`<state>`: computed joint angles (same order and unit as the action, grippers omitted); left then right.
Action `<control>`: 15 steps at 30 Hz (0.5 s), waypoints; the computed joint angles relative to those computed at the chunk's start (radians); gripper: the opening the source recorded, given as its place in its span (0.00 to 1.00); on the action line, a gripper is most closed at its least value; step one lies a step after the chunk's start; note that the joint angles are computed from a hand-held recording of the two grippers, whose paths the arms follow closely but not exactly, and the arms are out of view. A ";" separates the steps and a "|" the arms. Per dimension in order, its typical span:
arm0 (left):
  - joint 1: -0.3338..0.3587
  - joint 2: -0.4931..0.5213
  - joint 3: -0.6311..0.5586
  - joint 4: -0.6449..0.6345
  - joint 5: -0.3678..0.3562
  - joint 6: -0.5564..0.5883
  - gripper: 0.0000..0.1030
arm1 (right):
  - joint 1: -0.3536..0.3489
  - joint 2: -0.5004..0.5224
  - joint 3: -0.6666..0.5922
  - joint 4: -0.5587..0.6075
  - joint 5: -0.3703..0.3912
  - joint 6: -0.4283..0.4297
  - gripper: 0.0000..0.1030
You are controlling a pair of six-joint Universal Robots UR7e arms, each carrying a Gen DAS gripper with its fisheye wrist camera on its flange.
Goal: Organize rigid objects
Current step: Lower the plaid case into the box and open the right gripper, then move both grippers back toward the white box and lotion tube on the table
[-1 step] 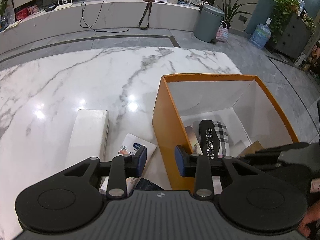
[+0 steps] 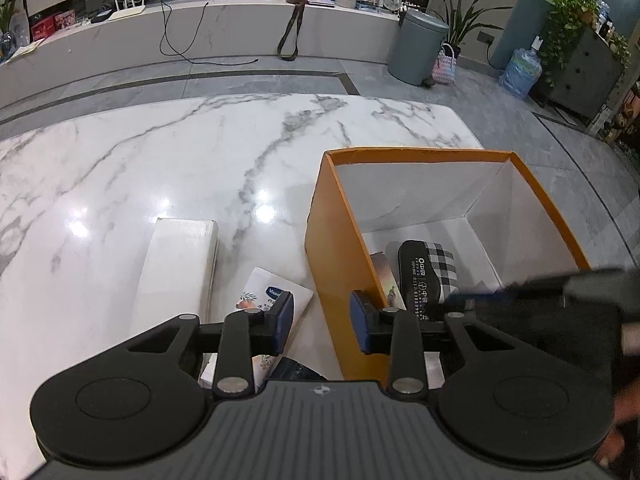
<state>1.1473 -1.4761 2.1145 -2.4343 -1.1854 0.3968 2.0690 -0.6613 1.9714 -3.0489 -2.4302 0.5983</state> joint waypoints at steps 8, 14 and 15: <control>0.007 0.006 -0.005 0.003 -0.008 -0.008 0.38 | -0.086 -0.011 -0.033 0.096 -0.004 0.060 0.55; 0.014 0.016 -0.016 0.009 -0.015 -0.003 0.37 | -0.099 0.011 -0.047 0.068 0.004 -0.003 0.53; 0.015 0.019 -0.017 0.010 -0.017 -0.003 0.37 | -0.097 0.018 -0.055 0.068 -0.001 -0.039 0.52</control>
<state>1.1620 -1.4575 2.0975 -2.4239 -1.2020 0.3941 1.9719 -0.6438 1.9159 -2.9807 -2.4312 0.5589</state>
